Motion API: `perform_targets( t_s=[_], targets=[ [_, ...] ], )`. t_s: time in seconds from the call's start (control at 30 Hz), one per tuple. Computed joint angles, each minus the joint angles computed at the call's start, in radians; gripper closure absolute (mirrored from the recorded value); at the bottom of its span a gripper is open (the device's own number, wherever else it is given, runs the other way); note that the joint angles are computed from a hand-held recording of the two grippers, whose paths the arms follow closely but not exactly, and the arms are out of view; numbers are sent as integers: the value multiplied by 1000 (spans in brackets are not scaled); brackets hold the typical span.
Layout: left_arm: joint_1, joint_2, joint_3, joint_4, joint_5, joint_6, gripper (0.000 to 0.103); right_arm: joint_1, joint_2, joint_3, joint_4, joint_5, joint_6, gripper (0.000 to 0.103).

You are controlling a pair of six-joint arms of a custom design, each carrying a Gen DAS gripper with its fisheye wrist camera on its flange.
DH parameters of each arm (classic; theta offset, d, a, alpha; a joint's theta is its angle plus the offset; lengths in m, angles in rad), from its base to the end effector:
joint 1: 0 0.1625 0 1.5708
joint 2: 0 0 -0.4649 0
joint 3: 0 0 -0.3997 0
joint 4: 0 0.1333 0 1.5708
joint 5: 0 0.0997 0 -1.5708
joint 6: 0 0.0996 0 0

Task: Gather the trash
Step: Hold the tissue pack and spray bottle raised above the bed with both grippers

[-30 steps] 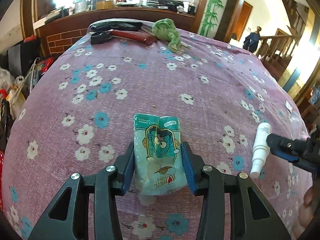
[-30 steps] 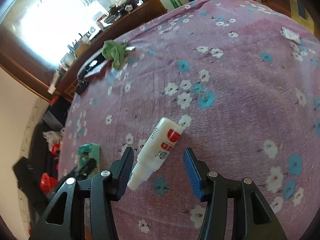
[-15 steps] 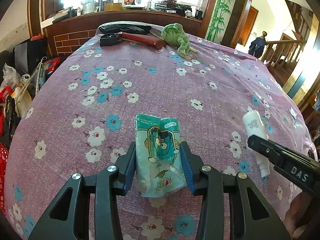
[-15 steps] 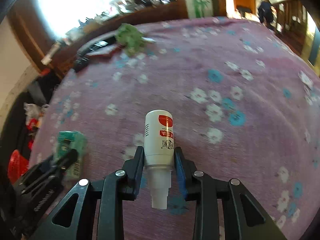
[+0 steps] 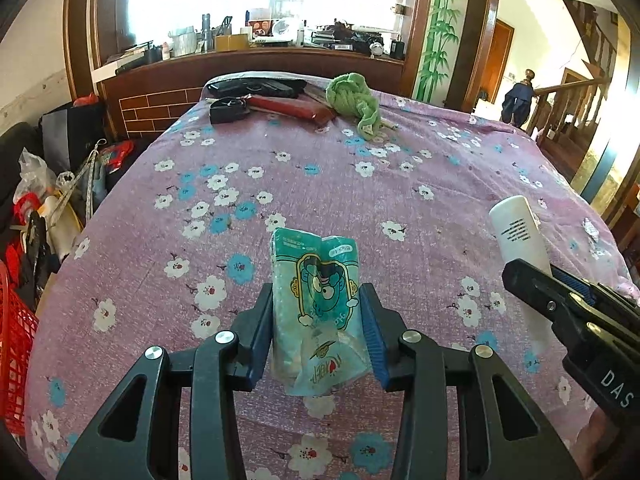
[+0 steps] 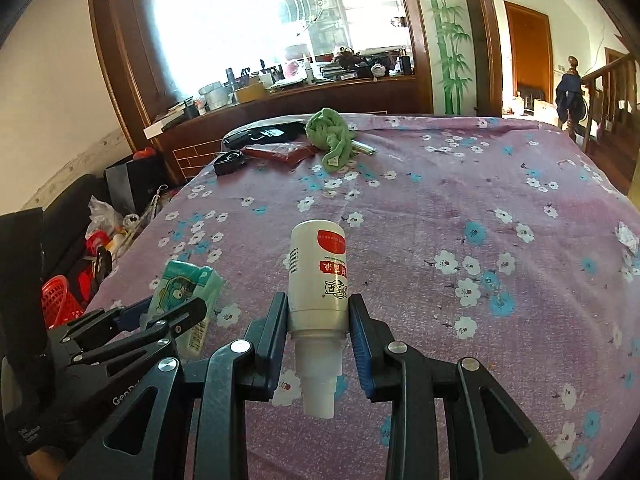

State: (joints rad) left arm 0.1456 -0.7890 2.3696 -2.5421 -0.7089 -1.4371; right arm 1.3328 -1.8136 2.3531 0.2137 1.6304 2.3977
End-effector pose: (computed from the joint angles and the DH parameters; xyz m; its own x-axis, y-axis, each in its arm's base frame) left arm -0.3341 -0.2601 -0.0175 -0.7594 -0.0237 -0.6502 0.4405 0.7167 -0.5406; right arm 0.0683 -0.2589 0.2677 -0.8155 -0.2459 0.5240 -0.5313 0.6771 -0.5092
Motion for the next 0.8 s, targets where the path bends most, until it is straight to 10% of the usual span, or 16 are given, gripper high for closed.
perform_targets(
  t_s=[0.8],
  targets=[
    [-30,17,-26,84,34,-25,64,-3,-13,5,5,-7,0,70]
  ],
)
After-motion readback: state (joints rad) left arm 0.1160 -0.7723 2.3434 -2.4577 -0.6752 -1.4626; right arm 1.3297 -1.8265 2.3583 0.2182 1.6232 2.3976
